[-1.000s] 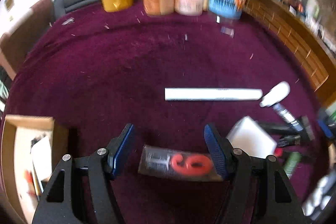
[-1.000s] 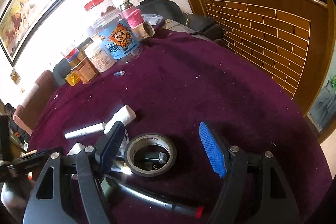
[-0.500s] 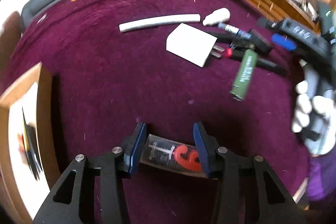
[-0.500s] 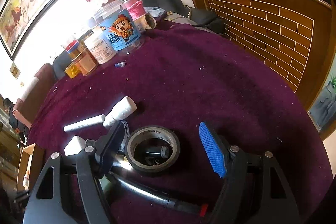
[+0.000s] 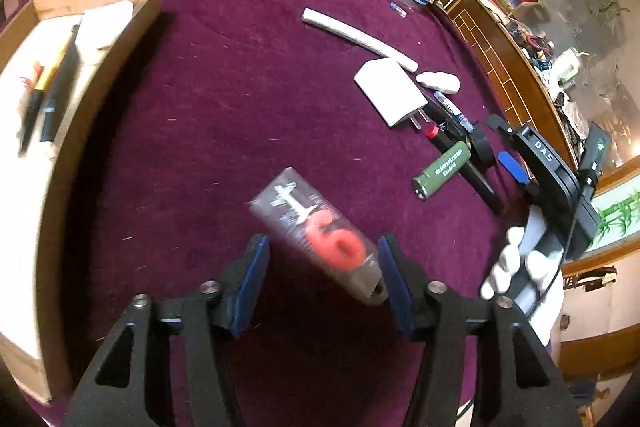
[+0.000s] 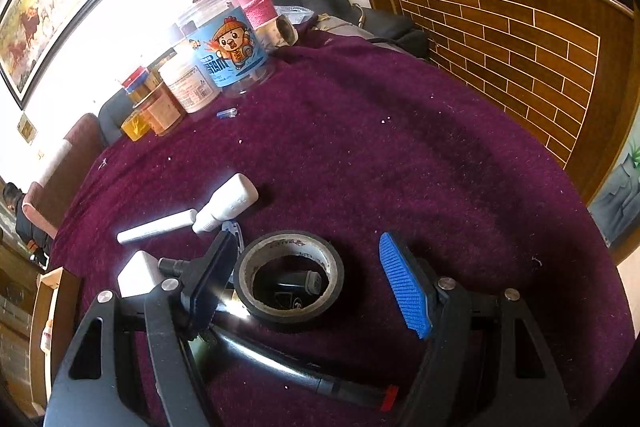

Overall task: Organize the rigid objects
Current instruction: 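Grasp the clear package with the red number candle using the left tool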

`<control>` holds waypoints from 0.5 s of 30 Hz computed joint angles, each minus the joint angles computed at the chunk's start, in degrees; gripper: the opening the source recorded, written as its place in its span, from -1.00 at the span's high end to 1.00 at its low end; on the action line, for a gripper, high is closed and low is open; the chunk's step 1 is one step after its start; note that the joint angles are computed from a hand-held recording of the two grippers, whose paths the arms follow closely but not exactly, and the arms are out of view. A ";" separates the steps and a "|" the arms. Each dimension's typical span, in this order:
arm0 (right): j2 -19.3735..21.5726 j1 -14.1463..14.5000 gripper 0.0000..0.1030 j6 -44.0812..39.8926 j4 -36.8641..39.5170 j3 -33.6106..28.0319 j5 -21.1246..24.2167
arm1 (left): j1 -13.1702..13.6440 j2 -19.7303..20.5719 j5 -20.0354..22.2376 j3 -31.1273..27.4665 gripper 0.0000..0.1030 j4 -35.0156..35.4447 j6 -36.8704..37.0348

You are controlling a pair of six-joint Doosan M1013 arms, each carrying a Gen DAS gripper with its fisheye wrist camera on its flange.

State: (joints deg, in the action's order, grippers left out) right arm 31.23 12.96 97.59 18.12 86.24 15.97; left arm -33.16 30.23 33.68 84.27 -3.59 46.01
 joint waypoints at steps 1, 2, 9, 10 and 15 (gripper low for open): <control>0.09 -0.03 -0.42 0.09 0.06 -0.12 0.26 | -0.42 0.87 0.84 -1.09 -0.05 2.05 -1.38; 0.19 -0.08 -0.42 0.05 0.27 -0.26 0.61 | -1.09 1.16 1.40 -1.79 -0.05 6.11 -3.78; 0.38 -0.28 -0.42 -0.61 1.65 -0.54 1.56 | -3.59 4.64 7.72 -7.31 0.40 21.26 -2.97; 0.40 -0.31 -0.42 -0.69 1.82 -0.58 1.64 | -3.50 4.52 7.22 -7.05 0.40 20.62 -2.94; 0.50 -0.37 -0.42 -1.04 2.24 -0.72 2.10 | -3.57 4.06 6.22 -5.97 0.35 22.26 -4.21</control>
